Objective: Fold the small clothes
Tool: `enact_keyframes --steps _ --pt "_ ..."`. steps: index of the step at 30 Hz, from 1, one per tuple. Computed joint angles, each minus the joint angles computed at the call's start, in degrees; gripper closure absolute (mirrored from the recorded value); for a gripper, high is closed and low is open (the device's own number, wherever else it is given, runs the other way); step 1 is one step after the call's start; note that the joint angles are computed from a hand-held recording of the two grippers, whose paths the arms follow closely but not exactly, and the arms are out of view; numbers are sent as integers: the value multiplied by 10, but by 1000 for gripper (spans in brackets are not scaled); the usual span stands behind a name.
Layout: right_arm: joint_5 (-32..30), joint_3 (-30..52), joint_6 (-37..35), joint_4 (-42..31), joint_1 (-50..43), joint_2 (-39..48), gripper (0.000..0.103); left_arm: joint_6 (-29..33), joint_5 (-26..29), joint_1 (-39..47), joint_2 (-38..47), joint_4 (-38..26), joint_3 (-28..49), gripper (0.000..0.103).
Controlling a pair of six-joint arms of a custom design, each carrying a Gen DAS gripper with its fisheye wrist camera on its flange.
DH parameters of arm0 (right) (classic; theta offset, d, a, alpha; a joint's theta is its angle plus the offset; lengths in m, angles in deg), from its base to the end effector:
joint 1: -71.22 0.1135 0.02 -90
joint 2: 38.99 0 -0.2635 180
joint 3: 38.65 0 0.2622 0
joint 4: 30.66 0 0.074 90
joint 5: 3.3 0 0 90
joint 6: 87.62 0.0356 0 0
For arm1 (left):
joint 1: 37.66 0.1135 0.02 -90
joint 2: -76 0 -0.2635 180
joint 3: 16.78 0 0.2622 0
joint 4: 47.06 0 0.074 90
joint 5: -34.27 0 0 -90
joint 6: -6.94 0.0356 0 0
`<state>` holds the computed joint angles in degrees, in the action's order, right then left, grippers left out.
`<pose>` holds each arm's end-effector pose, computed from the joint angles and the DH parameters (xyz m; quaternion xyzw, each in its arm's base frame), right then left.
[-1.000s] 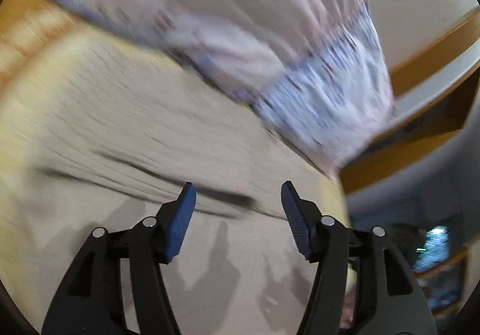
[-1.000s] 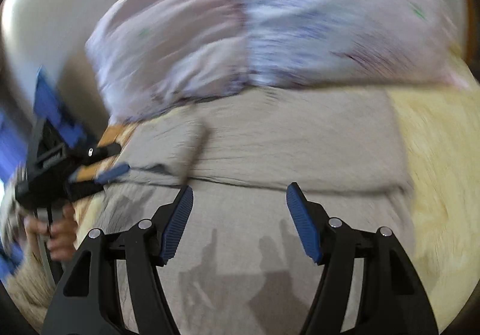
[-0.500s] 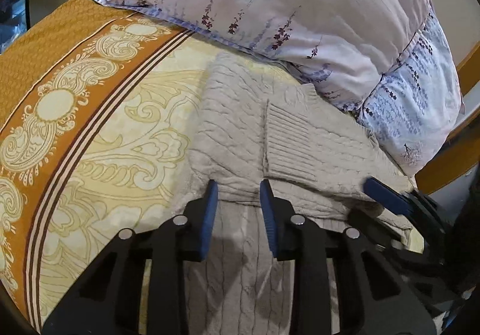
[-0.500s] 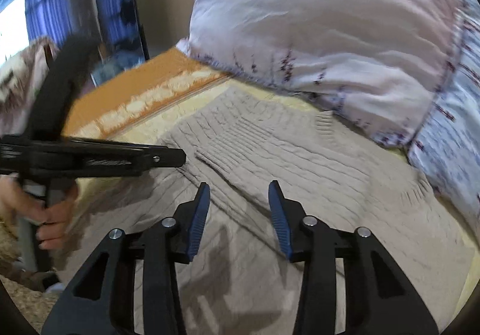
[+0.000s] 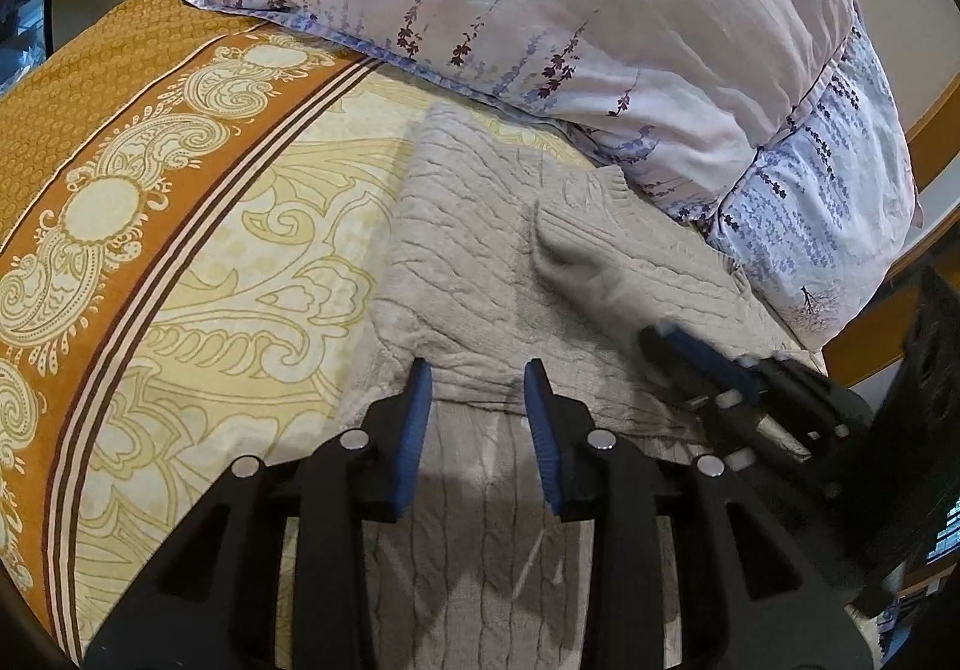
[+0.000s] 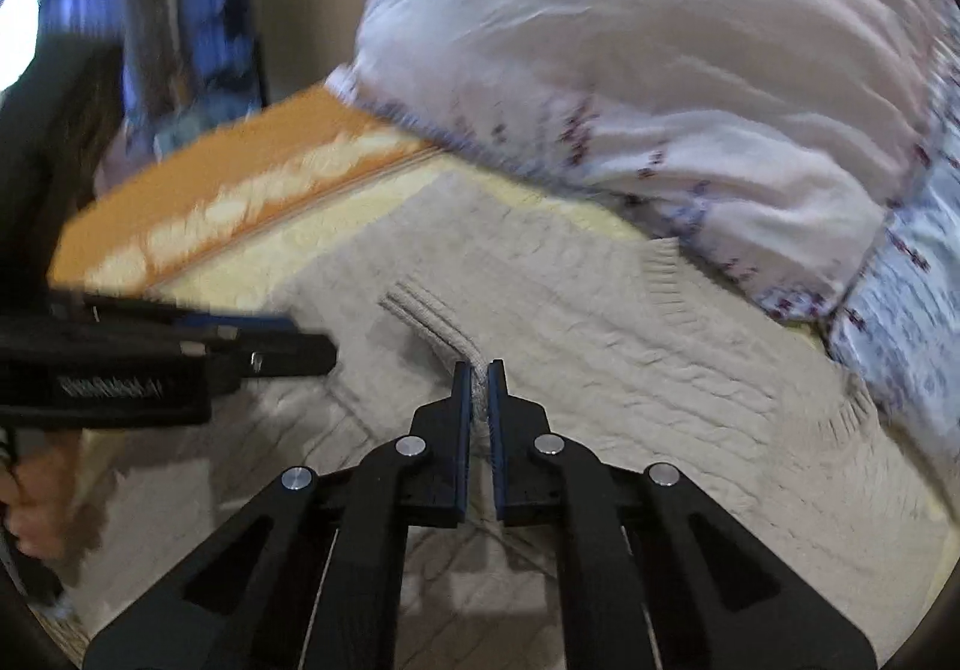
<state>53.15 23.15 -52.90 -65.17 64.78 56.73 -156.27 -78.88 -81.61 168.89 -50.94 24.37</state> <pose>0.3023 -0.0143 0.1330 -0.4380 0.8341 0.1515 0.2992 0.1940 -0.1675 0.0827 -0.2938 0.8906 -0.1471 0.3145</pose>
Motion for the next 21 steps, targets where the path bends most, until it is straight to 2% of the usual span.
enact_keyframes --steps 3,6,8,10,15,16,18,19,20,21 --pt "-59 38 41 -26 -60 1 97 2 0 0 0 -3 2 68" --pt "-147 138 124 -81 -178 50 97 7 -6 -4 4 -10 8 64" --pt "-173 207 169 -117 -236 101 97 10 -11 -9 10 -19 19 59" --pt "-176 307 202 -187 -298 188 97 13 -13 -12 16 -28 28 54" --pt "-138 482 163 -361 -356 341 97 15 -17 -19 30 -43 45 47" --pt "-142 527 145 -416 -366 372 97 14 -18 -19 30 -45 46 47" --pt "-149 589 133 -487 -376 411 83 7 -16 -19 29 -43 44 46" --pt "-155 636 125 -536 -380 441 62 5 -13 -19 27 -42 43 45" --pt "-159 658 131 -552 -385 454 51 3 -12 -19 26 -44 43 44" --pt "-159 661 149 -541 -387 454 51 1 -11 -20 25 -45 43 44"
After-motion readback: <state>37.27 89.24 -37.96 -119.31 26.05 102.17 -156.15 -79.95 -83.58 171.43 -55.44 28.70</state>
